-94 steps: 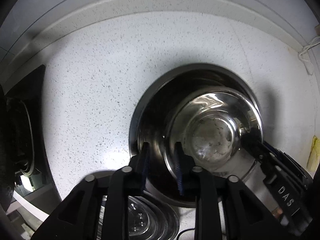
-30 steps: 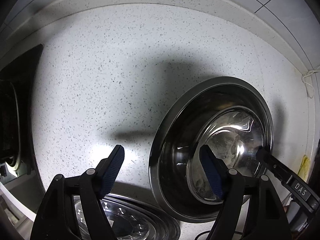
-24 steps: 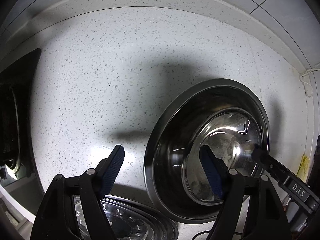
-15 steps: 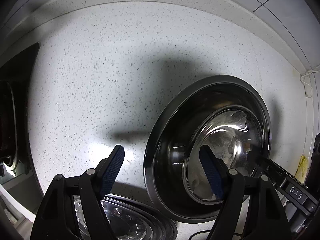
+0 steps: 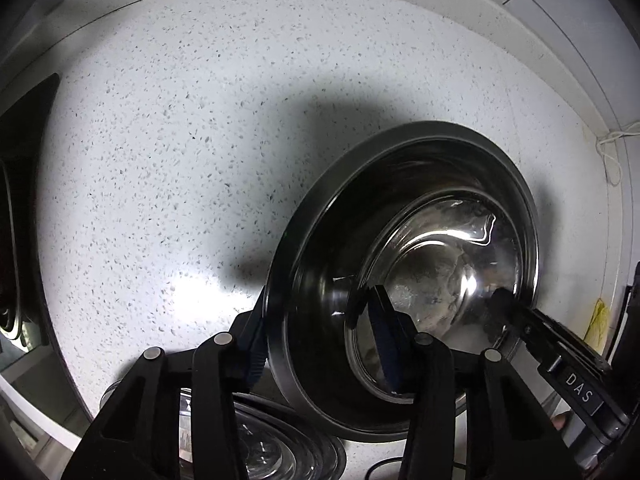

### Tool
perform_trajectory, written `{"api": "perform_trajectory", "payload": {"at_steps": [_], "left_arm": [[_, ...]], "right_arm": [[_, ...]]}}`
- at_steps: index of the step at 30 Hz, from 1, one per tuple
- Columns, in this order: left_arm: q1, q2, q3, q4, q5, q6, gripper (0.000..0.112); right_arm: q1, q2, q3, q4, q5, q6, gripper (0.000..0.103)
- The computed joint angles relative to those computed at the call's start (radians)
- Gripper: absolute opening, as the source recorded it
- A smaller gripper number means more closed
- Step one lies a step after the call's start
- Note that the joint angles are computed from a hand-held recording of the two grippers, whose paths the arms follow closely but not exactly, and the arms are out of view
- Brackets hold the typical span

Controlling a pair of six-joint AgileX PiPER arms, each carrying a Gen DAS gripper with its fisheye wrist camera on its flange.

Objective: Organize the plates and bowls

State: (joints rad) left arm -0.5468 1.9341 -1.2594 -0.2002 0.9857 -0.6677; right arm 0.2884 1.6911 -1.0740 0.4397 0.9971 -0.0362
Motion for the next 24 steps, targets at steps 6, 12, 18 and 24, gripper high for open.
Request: {"api": "perform_trajectory", "payload": {"at_steps": [6,12,18,24], "left_arm": [[-0.003,-0.035,0.027,-0.005,0.002,0.005,0.039],[-0.011,-0.111,0.074,0.009,0.007,-0.016,0.039],[0.001,-0.225,0.143,0.023,0.031,-0.037,0.039],[-0.009,-0.406,0.237,0.069,0.089,-0.104,0.039]], "right_arm": [[0.022,-0.018,-0.006,-0.064,0.001,0.026,0.023],[0.065,-0.062,-0.024,-0.113,0.019,0.065,0.023],[0.098,-0.123,-0.044,-0.136,0.064,0.087,0.023],[0.182,-0.218,-0.045,-0.156,0.106,0.128,0.023]]}}
